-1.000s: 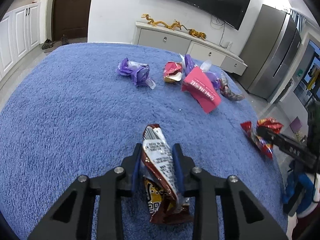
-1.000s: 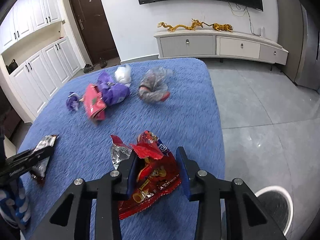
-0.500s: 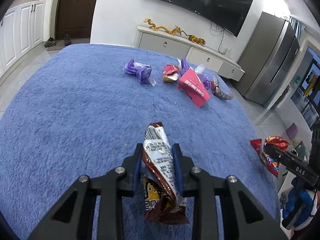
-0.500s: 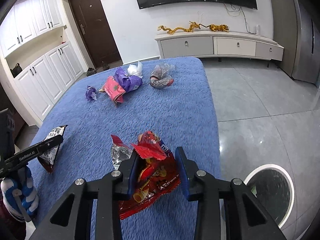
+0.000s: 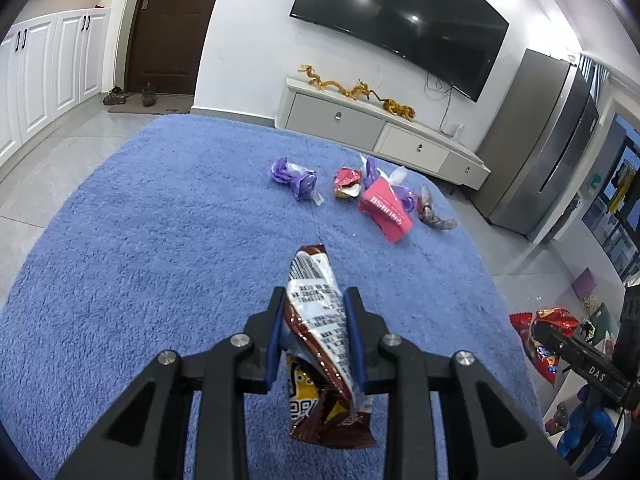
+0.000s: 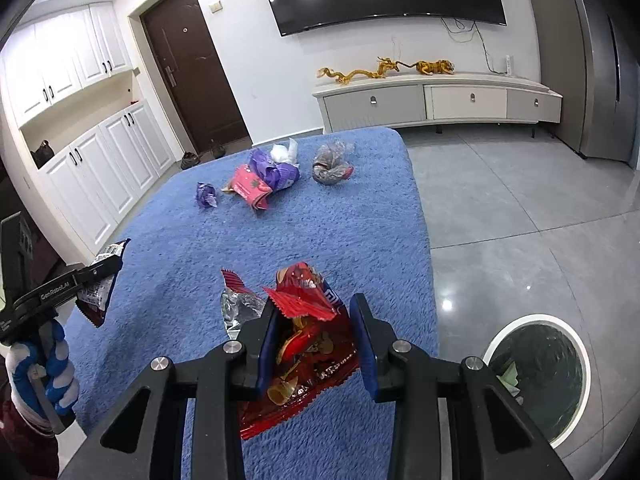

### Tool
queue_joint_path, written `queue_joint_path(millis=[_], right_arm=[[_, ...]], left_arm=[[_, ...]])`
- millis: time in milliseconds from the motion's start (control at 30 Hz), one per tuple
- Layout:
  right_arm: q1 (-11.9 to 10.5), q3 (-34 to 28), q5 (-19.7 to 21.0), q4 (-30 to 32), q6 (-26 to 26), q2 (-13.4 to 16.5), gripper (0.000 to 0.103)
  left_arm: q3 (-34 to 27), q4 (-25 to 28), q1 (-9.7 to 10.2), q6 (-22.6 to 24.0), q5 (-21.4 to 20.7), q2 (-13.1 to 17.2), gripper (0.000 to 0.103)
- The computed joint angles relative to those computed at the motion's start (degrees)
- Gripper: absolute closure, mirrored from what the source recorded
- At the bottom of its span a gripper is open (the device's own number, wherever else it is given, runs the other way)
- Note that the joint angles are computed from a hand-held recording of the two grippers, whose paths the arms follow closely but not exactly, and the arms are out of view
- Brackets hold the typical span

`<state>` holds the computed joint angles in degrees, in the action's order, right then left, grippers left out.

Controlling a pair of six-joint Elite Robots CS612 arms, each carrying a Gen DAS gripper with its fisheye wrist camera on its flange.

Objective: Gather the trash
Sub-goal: 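Carry the brown wrapper and red snack bag over the round bin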

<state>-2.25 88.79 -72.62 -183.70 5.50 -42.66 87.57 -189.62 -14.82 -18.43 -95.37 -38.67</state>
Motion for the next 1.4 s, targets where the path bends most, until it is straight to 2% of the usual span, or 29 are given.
queue_joint_path(millis=[167, 300, 600, 1000, 1233, 1400], right_arm=[[-0.3, 2.0, -0.1, -2.5, 0.6, -1.0, 0.071], [-0.6, 4.1, -1.9, -5.6, 0.6, -2.1, 0.071], [-2.9, 8.0, -4.6, -9.7, 4.2, -3.3, 0.071], [-7.9, 12.3, -8.7, -12.0, 12.9, -3.4, 0.071], [-10.5, 12.7, -10.2, -10.0, 16.5, -2.0, 0.071], [-12.0, 12.1, -11.3, -7.4, 18.5, -0.5, 0.070]], left_arm=[[1.6, -1.0, -0.20, 0.1, 0.4, -1.1, 0.076], [1.9, -1.7, -0.56, 0.9, -0.2, -1.7, 0.076], [-0.8, 1.1, -3.58, 6.5, -3.3, -1.5, 0.076], [-8.5, 9.8, -8.63, 15.1, -10.2, 1.0, 0.076], [-16.5, 19.2, -12.78, 21.2, -14.6, 4.9, 0.076], [-23.1, 26.1, -14.98, 23.0, -17.2, 8.7, 0.076]])
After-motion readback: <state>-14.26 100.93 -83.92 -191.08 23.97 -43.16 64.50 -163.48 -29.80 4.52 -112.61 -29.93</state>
